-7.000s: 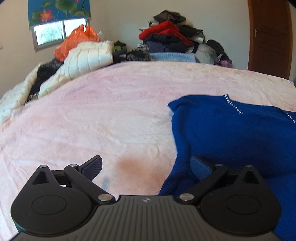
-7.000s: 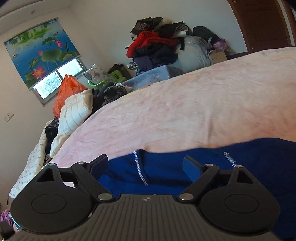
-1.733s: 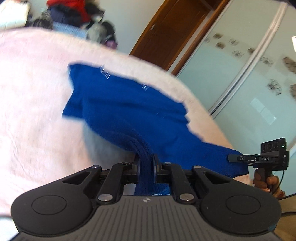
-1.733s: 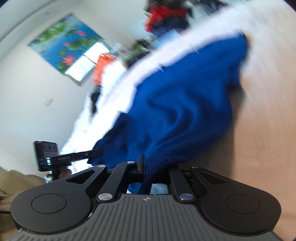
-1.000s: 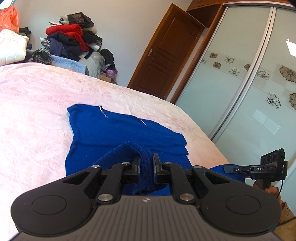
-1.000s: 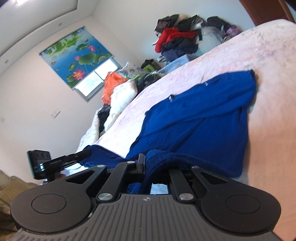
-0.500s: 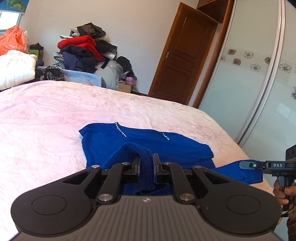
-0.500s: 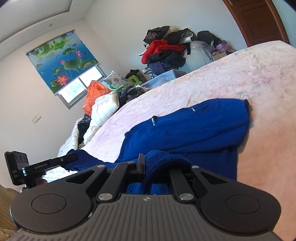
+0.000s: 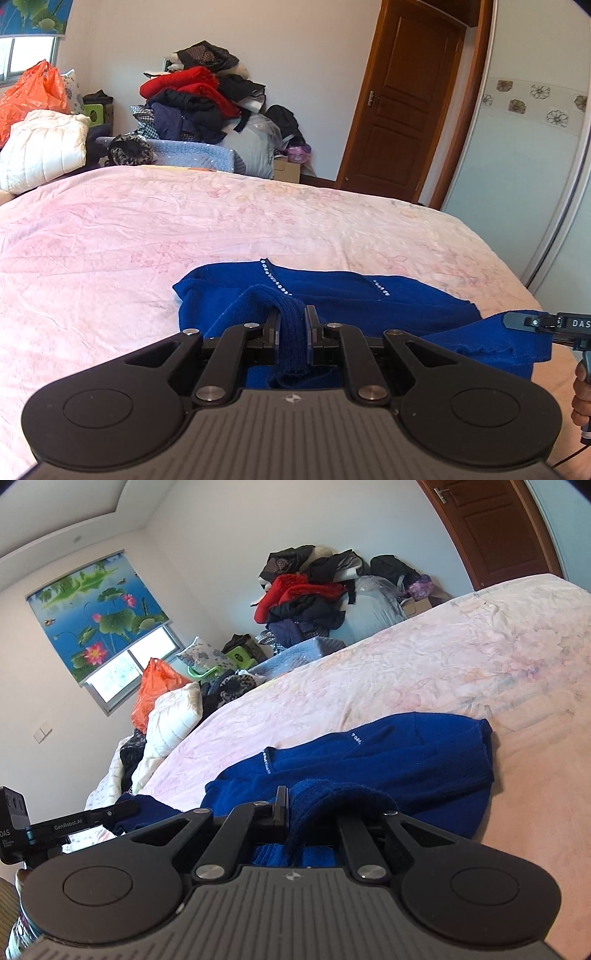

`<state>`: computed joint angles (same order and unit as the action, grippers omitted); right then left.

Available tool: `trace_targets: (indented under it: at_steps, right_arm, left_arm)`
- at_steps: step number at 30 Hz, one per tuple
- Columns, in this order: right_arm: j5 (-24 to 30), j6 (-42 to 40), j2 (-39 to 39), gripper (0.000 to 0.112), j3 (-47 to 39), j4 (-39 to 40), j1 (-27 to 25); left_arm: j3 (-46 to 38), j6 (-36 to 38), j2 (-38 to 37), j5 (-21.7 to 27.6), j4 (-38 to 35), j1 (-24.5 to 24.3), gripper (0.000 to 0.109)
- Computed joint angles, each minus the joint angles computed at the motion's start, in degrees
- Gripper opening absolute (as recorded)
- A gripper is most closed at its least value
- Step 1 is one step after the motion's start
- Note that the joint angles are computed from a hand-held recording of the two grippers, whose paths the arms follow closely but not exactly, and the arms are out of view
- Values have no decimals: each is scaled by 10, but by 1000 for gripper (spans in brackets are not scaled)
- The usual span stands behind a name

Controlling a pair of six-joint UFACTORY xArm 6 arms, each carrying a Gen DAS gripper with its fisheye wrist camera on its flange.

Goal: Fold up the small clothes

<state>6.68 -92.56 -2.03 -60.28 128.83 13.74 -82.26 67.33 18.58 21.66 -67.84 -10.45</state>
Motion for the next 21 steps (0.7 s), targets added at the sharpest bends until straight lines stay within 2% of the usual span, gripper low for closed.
trace_targets:
  at_steps: [7,14,19,21]
  right_arm:
    - [23,55,69,11,-56,-48,-22]
    - [25,110,131,11,-116,-97,-30]
    - [21,150,165,11,-146,-133,-35]
    - [25,167,177,11,-155,-144,-39]
  left_arm:
    - [-90,-137,86,-26,140,-16,12]
    - [-160,-236,148,-32,258,-20,12]
    - [-199,-307,185,-57,355,-20,12]
    - [-224,-334,203,-49,383,-17,12]
